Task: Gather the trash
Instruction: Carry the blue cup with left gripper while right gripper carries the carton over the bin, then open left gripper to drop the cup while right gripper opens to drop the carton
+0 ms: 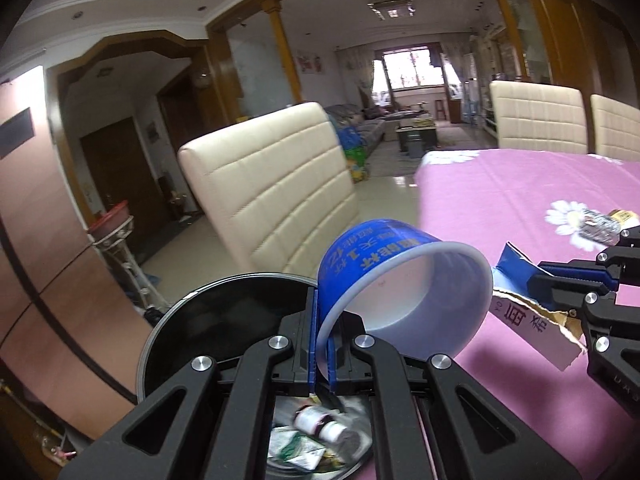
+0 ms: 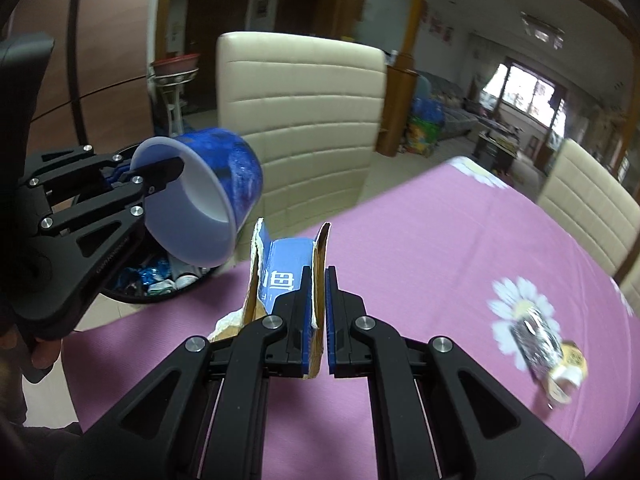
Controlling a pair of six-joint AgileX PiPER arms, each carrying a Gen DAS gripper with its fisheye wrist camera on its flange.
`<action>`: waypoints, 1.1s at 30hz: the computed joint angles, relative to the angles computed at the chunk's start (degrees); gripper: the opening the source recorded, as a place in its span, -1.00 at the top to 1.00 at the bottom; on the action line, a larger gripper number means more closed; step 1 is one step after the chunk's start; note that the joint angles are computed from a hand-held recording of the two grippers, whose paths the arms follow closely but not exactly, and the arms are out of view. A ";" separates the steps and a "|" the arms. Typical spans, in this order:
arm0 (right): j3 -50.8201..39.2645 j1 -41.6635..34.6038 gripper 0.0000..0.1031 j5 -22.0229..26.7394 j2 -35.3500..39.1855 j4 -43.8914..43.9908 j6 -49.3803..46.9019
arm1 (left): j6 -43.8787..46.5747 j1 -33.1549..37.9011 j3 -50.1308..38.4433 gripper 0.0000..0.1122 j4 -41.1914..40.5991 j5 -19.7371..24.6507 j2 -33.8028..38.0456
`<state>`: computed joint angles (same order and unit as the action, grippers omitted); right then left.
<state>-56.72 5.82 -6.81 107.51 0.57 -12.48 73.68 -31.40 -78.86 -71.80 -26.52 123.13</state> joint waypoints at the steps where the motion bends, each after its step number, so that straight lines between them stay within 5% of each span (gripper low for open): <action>1: -0.67 1.04 0.88 0.18 0.47 4.42 -4.43 | -0.42 0.17 0.48 0.93 0.34 -0.52 -0.22; 5: -2.90 3.92 0.88 1.06 1.74 14.24 -13.98 | -4.36 2.43 3.42 0.93 3.34 -1.65 -1.39; 15: -7.31 7.09 0.88 3.61 4.17 8.04 -6.93 | -6.45 7.58 6.82 0.93 3.61 -2.63 -2.85; 22: -6.87 10.12 0.88 2.66 3.51 17.44 -16.32 | -8.85 9.32 9.04 0.93 5.23 -3.16 -4.10; 29: -7.49 10.57 0.87 2.07 3.46 10.42 -9.81 | -10.79 10.44 10.12 0.88 6.45 -1.75 -5.34; 33: -7.11 10.39 0.87 1.89 3.50 13.37 -12.71 | -9.37 9.65 9.71 0.81 4.48 -2.76 -4.97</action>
